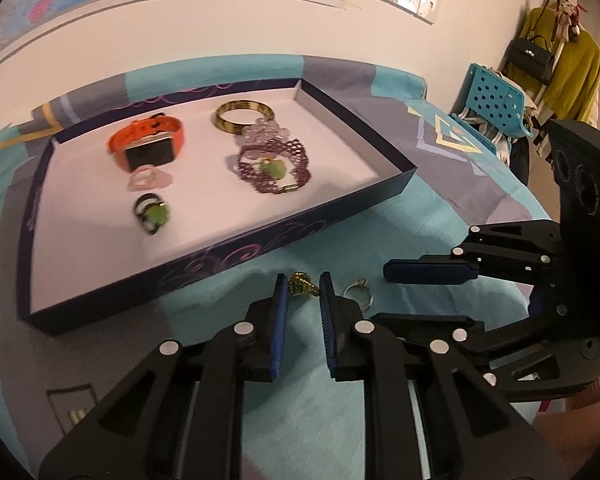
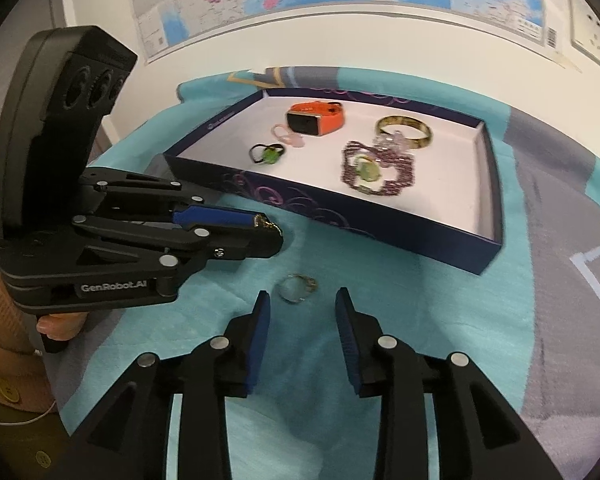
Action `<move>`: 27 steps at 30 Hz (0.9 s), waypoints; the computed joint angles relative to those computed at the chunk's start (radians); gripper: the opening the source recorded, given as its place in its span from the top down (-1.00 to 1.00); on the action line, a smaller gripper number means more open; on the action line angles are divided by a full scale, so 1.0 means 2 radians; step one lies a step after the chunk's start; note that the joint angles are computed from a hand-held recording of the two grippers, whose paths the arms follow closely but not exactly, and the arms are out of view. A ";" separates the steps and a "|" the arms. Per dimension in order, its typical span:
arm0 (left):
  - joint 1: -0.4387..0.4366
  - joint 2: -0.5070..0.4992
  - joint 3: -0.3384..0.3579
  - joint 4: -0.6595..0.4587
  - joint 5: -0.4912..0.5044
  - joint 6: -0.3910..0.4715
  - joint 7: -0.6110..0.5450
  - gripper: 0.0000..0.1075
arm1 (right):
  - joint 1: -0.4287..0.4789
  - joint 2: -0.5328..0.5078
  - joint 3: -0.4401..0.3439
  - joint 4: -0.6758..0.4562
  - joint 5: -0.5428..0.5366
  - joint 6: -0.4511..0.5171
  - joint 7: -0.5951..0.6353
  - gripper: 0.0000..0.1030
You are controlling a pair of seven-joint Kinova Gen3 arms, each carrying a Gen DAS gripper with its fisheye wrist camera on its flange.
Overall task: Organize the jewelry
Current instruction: 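Lower the left tool onto the gold earring while the right tool lowers onto the silver ring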
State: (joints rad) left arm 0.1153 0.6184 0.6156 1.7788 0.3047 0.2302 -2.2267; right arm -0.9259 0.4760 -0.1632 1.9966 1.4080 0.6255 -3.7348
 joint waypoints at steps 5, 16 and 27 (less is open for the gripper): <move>-0.030 -0.010 0.016 0.022 0.007 -0.017 -0.001 0.70 | -0.004 0.011 0.007 -0.025 -0.038 0.011 0.045 0.39; -0.080 -0.013 0.053 0.045 -0.005 -0.039 0.011 0.70 | -0.031 0.016 0.034 -0.039 -0.072 0.021 0.077 0.63; -0.108 -0.022 0.083 0.062 -0.034 -0.062 0.037 0.70 | -0.020 -0.010 0.016 -0.005 -0.003 0.034 -0.015 0.63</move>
State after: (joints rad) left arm -0.0997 0.5751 0.7809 1.9020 0.2376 0.1064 -2.1535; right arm -0.9655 0.4561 -0.1310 1.9860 1.4014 0.6934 -3.7642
